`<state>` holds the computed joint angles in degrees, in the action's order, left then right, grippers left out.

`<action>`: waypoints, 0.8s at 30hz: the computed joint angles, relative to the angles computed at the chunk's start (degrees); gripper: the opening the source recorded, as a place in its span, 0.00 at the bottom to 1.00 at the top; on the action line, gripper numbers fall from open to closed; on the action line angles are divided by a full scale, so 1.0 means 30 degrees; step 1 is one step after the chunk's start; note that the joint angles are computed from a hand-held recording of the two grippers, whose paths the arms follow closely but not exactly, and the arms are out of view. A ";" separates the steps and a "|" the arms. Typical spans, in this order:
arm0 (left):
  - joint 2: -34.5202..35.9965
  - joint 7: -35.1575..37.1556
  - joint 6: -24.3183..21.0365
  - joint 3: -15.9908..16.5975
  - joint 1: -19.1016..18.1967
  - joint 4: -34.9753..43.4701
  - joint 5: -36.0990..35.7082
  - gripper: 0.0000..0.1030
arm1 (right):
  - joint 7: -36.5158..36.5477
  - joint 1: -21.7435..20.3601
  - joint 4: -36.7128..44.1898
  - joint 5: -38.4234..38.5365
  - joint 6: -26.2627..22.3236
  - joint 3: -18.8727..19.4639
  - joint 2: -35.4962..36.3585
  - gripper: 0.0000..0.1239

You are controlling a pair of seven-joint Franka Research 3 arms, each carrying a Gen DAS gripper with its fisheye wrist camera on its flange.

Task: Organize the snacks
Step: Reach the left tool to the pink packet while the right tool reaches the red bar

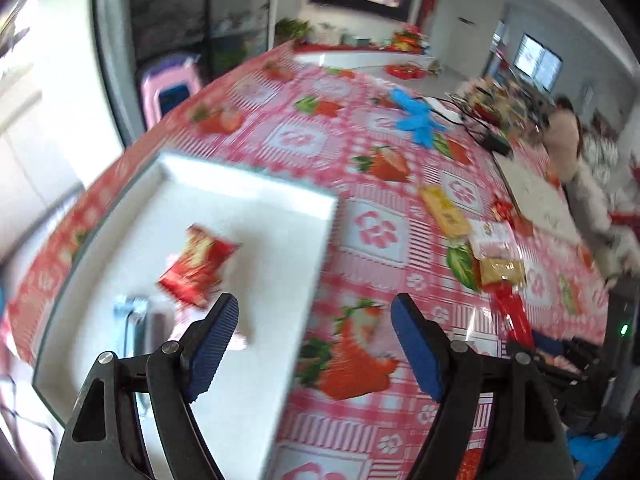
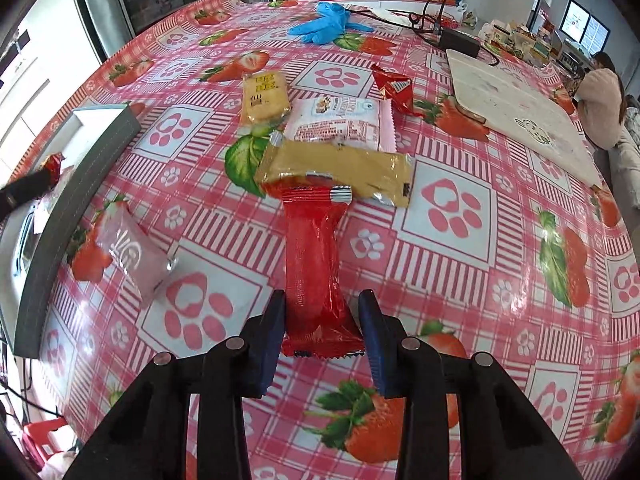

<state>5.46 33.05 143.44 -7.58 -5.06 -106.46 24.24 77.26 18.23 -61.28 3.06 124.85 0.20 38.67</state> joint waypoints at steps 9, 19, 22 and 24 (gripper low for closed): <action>0.1070 0.1435 0.0304 0.0886 0.1702 0.0625 -0.3088 0.78 | 0.0312 0.0082 -0.0201 -0.0112 0.0102 -0.0075 -0.0114 0.31; 0.1599 0.4614 -0.1335 -0.0714 0.0478 0.2235 -0.4821 0.81 | 0.0977 0.0134 0.0148 -0.0136 0.0275 -0.0165 0.0165 0.34; 0.3411 0.3821 -0.4166 -0.0825 -0.0707 0.4807 -0.4382 0.81 | 0.1309 0.0126 -0.0418 -0.0247 0.0445 -0.0254 -0.0194 0.34; 0.4195 0.2725 -0.4850 -0.0710 -0.1161 0.5711 -0.4348 0.81 | 0.1220 -0.0031 -0.0728 -0.0156 0.0407 -0.0174 -0.0428 0.34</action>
